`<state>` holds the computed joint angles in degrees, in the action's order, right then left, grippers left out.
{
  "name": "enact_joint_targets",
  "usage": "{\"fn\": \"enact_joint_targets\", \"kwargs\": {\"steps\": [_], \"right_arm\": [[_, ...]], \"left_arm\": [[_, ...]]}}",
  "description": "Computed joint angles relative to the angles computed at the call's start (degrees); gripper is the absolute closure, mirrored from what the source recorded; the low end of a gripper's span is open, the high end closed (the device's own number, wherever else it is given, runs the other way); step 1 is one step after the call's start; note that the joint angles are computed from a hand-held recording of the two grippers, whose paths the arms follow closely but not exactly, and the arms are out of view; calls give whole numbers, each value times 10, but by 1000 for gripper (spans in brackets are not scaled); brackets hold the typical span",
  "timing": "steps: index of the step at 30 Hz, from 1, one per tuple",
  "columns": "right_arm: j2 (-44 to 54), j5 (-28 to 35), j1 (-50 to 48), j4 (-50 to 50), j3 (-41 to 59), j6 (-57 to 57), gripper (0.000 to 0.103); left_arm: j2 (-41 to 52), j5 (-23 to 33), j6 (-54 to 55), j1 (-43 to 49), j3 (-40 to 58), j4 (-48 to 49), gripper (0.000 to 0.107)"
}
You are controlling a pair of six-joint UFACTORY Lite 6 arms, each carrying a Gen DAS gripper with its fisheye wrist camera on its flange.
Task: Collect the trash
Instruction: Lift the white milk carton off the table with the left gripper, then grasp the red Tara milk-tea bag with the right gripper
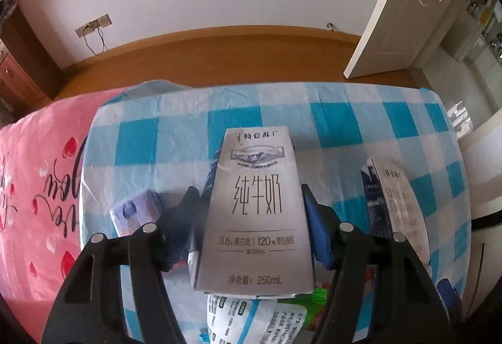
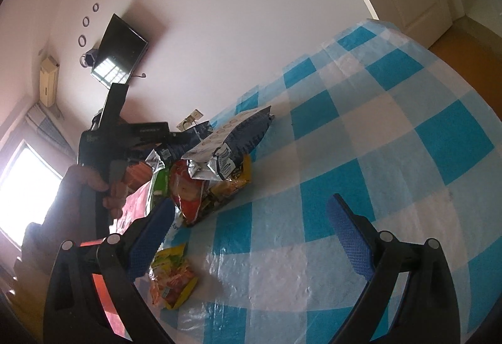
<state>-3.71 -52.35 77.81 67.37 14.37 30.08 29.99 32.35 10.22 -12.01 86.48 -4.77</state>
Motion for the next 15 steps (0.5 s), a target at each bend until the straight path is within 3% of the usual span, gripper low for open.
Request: {"fn": "enact_joint_targets", "kwargs": {"steps": [15], "right_arm": [[6, 31, -29, -58, -1, 16, 7]], "left_arm": [[-264, -81, 219, -44, -359, -244, 42]]}}
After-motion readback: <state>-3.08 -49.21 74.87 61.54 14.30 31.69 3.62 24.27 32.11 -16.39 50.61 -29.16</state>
